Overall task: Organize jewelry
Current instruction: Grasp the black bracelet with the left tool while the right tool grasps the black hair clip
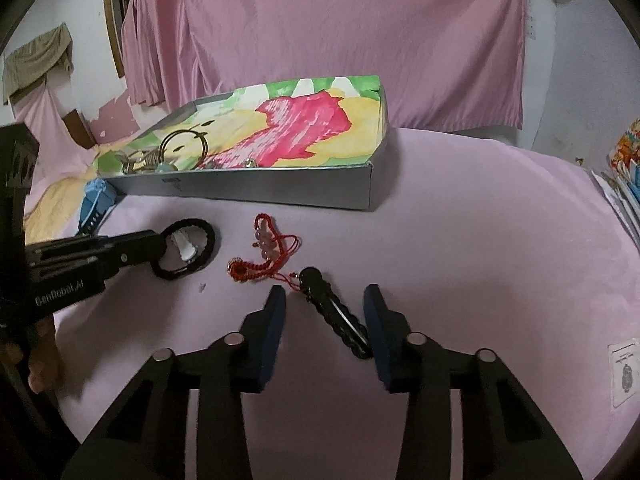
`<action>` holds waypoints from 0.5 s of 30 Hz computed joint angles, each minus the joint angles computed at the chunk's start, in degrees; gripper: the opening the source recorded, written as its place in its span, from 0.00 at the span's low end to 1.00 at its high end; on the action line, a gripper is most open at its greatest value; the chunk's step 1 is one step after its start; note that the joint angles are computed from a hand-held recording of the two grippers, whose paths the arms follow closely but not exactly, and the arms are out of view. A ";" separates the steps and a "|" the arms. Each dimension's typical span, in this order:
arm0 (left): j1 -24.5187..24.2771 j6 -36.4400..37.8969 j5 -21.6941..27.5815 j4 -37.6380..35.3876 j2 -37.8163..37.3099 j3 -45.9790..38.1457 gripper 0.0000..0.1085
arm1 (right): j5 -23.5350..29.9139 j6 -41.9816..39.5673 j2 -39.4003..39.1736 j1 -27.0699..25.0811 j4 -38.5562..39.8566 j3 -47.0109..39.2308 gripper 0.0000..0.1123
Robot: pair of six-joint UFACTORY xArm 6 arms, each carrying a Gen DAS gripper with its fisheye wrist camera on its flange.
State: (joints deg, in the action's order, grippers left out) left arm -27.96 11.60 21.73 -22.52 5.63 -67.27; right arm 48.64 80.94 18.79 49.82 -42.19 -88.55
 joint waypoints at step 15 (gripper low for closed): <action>-1.28 9.20 -1.32 -9.45 -4.52 4.50 0.05 | -2.59 3.15 -3.04 2.01 -0.29 4.04 0.10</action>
